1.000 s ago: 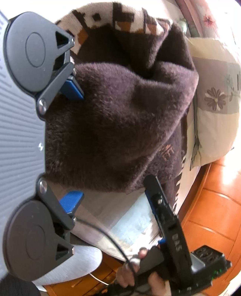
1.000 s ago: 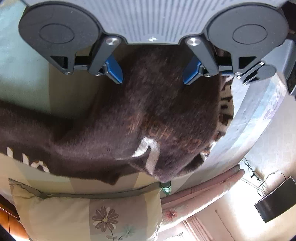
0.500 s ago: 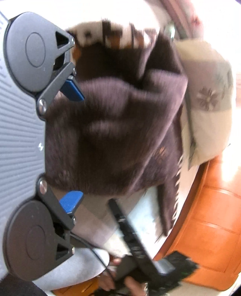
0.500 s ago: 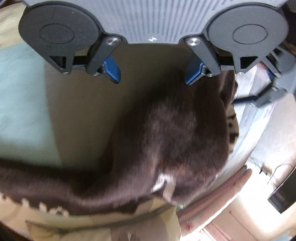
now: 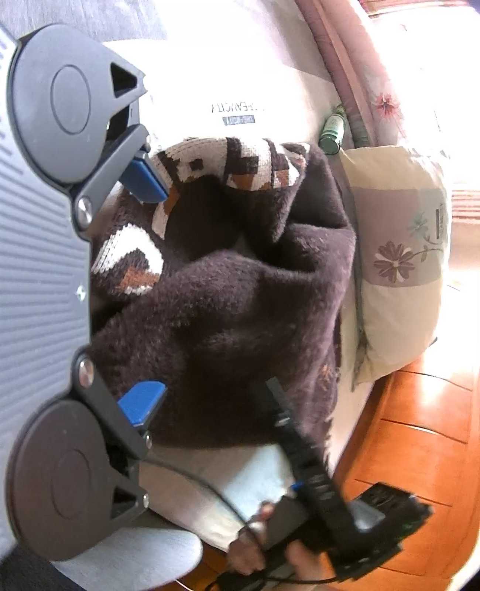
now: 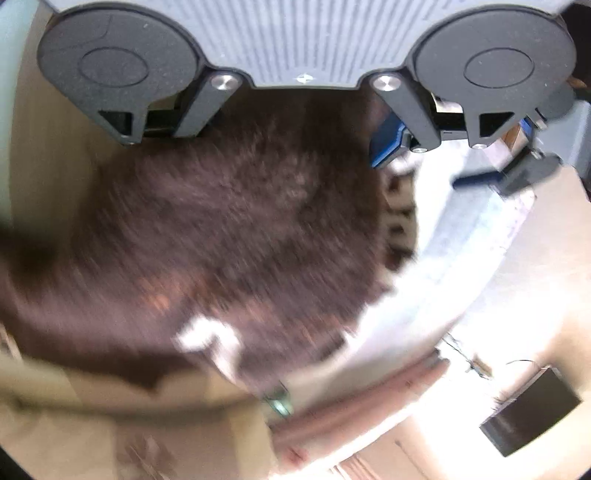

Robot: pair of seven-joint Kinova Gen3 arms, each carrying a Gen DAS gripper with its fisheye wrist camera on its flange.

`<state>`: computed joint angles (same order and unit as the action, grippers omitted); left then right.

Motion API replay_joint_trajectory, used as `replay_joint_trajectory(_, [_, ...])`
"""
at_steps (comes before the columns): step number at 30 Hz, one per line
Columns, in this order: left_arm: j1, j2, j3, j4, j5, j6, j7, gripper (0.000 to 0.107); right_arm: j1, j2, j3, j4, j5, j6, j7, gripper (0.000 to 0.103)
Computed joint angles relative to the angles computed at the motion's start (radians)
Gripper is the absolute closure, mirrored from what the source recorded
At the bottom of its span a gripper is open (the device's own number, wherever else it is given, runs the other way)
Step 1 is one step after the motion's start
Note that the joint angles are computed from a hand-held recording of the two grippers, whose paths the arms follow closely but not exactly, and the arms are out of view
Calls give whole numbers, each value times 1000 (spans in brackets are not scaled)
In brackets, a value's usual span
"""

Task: Fold clothes

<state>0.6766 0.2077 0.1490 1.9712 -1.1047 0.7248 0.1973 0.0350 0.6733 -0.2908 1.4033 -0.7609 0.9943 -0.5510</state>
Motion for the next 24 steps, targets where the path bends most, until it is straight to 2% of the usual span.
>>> replay_joint_trajectory(5, [-7,-39,1,51,-70,-19,76,5,-95,14,-1,-100,33,-16,-56,22])
replay_joint_trajectory(9, [-28,-55,20,72,-80,-12,83,5,-201,84,20,-232,121,-1,-165,20])
replay_joint_trajectory(12, [-42,-56,29,80,-70,-11,87,5,-239,145,27,-301,157,12,-246,20])
replay_joint_trajectory(16, [-47,-54,33,85,-62,-14,96,5,-177,131,-22,-238,146,-5,-224,19])
replay_joint_trajectory(19, [-58,-65,36,97,-85,-57,92,5,-117,85,-42,-163,122,-8,-174,19])
replay_joint_trajectory(24, [-44,-58,48,60,-70,-47,60,5,-38,-25,-22,-15,106,-27,-75,18])
